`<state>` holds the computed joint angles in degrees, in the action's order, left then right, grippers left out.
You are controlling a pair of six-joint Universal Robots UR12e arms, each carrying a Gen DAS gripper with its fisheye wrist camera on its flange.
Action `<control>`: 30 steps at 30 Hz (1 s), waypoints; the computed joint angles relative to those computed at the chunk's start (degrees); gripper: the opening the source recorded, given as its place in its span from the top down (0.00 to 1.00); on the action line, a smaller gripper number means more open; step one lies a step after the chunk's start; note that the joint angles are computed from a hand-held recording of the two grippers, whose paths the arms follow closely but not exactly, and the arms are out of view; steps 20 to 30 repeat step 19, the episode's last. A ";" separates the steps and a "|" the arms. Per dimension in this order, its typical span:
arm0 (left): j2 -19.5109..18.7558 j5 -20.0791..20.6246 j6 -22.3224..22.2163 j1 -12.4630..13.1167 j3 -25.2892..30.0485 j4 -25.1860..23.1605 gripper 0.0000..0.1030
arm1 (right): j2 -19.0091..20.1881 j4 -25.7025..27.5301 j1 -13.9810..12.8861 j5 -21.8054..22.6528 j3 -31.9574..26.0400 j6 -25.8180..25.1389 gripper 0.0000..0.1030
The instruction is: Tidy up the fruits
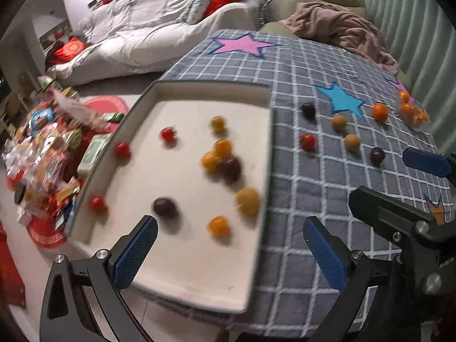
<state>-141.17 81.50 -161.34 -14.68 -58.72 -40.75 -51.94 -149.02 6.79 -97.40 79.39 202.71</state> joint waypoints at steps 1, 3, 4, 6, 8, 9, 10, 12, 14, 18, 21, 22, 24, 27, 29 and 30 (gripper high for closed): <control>0.06 0.24 -0.34 0.26 -0.09 -0.36 0.01 | 0.46 0.93 0.33 0.09 -0.94 -0.60 0.00; 0.20 0.28 -0.92 0.74 -0.44 -0.52 0.01 | 1.18 2.56 0.89 -0.13 -2.41 -1.40 0.00; 0.25 0.39 -1.21 0.95 -0.58 -0.60 0.01 | 1.56 3.48 1.16 -0.26 -3.19 -1.75 0.00; 0.36 0.29 -1.60 1.33 -0.84 -0.91 0.01 | 2.11 4.55 1.55 -0.13 -4.25 -2.08 0.00; 0.42 0.11 -2.04 1.65 -0.98 -1.06 0.01 | 2.45 5.29 1.79 -0.11 -4.99 -2.33 0.00; 0.45 0.26 -2.20 1.77 -1.10 -0.93 0.01 | 2.64 5.70 1.92 -0.23 -5.40 -2.49 0.00; 0.46 0.40 -2.30 1.83 -1.17 -0.69 0.01 | 2.84 6.11 2.06 -0.38 -5.80 -2.62 0.00; 0.55 0.48 -2.36 2.02 -1.57 0.24 0.01 | 3.20 6.85 2.26 -0.47 -6.51 -2.71 0.00; 0.66 0.41 -2.20 2.17 -1.93 0.94 0.01 | 3.47 7.42 2.45 -0.71 -7.07 -2.86 0.00; 0.72 0.23 -2.27 2.44 -2.03 0.62 0.01 | 3.91 8.79 2.72 -1.15 -8.04 -2.98 0.00; 0.70 0.24 -2.32 2.48 -1.97 0.39 0.01 | 4.01 9.16 2.82 -1.34 -8.27 -3.04 0.00; 0.70 0.24 -2.32 2.48 -1.97 0.39 0.01 | 4.01 9.16 2.82 -1.34 -8.27 -3.04 0.00; 0.70 0.24 -2.32 2.48 -1.97 0.39 0.01 | 4.01 9.16 2.82 -1.34 -8.27 -3.04 0.00; 0.70 0.24 -2.32 2.48 -1.97 0.39 0.01 | 4.01 9.16 2.82 -1.34 -8.27 -3.04 0.00; 0.70 0.24 -2.32 2.48 -1.97 0.39 0.01 | 4.01 9.16 2.82 -1.34 -8.27 -3.04 0.00; 0.70 0.24 -2.32 2.48 -1.97 0.39 0.01 | 4.01 9.16 2.82 -1.34 -8.27 -3.04 0.00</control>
